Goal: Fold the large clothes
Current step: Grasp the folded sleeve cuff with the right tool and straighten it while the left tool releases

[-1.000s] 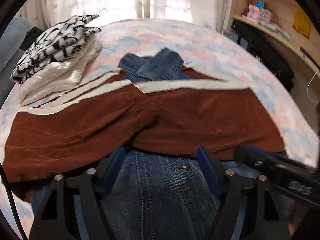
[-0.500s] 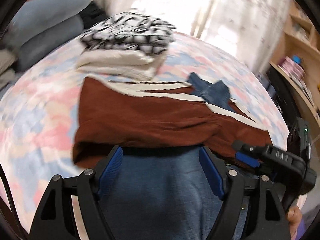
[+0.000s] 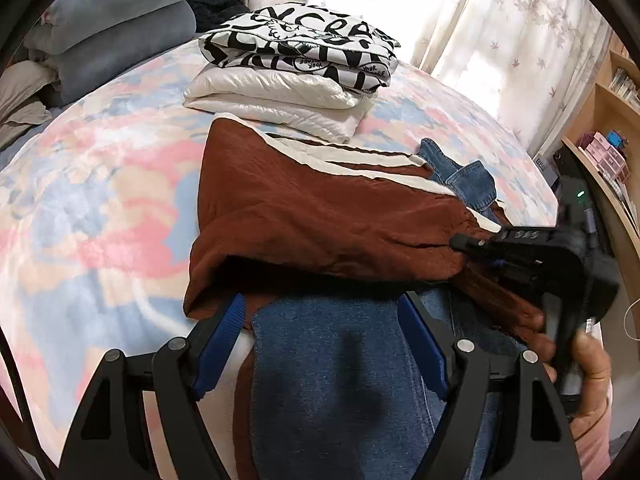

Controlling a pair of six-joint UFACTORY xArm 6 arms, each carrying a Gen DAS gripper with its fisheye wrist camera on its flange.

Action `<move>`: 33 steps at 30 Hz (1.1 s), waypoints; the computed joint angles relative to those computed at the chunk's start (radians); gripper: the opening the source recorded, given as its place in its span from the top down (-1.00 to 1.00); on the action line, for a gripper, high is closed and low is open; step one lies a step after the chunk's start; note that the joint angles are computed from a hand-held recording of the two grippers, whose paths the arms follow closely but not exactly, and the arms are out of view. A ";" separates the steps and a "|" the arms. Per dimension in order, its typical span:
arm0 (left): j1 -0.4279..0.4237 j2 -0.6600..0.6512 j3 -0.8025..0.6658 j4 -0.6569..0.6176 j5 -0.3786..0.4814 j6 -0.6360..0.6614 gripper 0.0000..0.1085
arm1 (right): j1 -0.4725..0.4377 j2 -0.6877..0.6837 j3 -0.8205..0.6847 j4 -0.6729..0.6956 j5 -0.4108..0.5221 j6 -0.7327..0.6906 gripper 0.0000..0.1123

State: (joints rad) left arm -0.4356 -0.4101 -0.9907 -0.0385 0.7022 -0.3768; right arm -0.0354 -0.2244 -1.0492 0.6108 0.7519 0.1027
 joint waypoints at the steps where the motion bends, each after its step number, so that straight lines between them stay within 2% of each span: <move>1: 0.001 -0.001 0.000 0.000 -0.003 0.001 -0.42 | 0.010 -0.011 -0.006 0.022 -0.008 -0.032 0.94; 7: 0.005 -0.035 0.017 0.012 -0.028 -0.008 -0.42 | 0.074 -0.191 0.020 0.016 -0.243 -0.140 0.94; 9: 0.003 -0.048 0.026 0.017 -0.037 -0.015 -0.42 | 0.064 -0.262 0.060 -0.099 -0.337 -0.062 0.94; 11: 0.002 -0.051 0.030 0.012 -0.037 -0.007 -0.42 | 0.037 -0.306 0.100 -0.246 -0.373 0.052 0.94; 14: -0.005 -0.047 0.030 0.030 -0.018 -0.014 -0.42 | -0.032 -0.348 0.157 -0.491 -0.306 0.257 0.91; 16: -0.004 -0.041 0.026 0.035 -0.012 -0.017 -0.42 | -0.078 -0.334 0.158 -0.621 -0.137 0.355 0.80; 18: 0.004 -0.035 0.018 0.042 -0.004 -0.019 -0.42 | -0.135 -0.311 0.169 -0.584 0.029 0.346 0.75; 20: 0.012 -0.025 0.008 0.057 -0.002 -0.022 -0.42 | -0.209 -0.328 0.211 -0.425 0.085 0.254 0.72; 21: 0.020 -0.011 -0.005 0.068 -0.001 -0.023 -0.42 | -0.249 -0.355 0.247 -0.340 0.091 0.205 0.63; 23: 0.031 0.018 -0.033 0.075 0.002 -0.017 -0.42 | -0.297 -0.397 0.281 -0.281 0.095 0.157 0.51; 25: 0.045 0.076 -0.086 0.047 0.014 0.022 -0.42 | -0.324 -0.429 0.297 -0.257 0.075 0.119 0.19; 27: 0.055 0.153 -0.155 0.022 0.031 0.064 -0.42 | -0.354 -0.425 0.281 -0.208 0.068 0.061 -0.01; 28: 0.056 0.199 -0.199 0.018 0.050 0.074 -0.42 | -0.369 -0.405 0.264 -0.168 0.065 0.026 -0.06; 33: 0.051 0.368 -0.359 -0.013 0.135 0.091 -0.42 | -0.399 -0.233 0.142 -0.101 0.067 -0.078 -0.07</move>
State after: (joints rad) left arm -0.3849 -0.0422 -1.3498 -0.0520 0.8375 -0.2863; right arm -0.4343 -0.4578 -0.9073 0.5094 0.8192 0.0252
